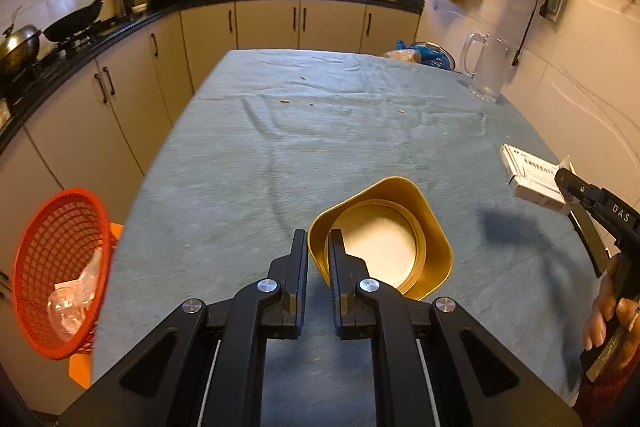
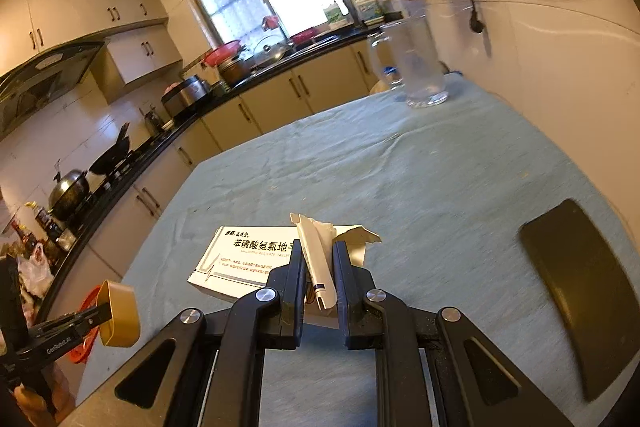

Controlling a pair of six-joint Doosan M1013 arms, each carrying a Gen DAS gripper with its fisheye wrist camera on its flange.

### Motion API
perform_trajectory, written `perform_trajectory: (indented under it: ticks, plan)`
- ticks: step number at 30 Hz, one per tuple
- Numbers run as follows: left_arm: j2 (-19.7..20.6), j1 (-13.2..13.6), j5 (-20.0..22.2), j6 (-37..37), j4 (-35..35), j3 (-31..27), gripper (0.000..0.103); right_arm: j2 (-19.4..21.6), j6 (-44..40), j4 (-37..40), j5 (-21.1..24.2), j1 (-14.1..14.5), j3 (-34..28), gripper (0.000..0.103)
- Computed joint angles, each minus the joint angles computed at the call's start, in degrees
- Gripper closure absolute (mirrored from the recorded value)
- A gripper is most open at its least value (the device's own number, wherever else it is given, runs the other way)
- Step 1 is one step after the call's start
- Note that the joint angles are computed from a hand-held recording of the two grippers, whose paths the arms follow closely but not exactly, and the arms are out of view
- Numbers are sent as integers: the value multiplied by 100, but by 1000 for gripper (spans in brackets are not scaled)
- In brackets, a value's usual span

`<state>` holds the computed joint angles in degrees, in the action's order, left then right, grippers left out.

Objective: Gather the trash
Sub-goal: 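Carry the container, box and tube to the red basket and open both tools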

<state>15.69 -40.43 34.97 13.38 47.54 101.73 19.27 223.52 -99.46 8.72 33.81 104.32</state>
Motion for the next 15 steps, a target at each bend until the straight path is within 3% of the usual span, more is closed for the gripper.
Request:
perform_trajectory:
  ticks: [11,15]
  plan:
    - [-366,36,-33,-801,584,476,94,137,-2408,2119,-267,372,-382,89]
    - [-504,77,-41,-1111,784,643,94,203,-3985,3616,-293,470,-538,89]
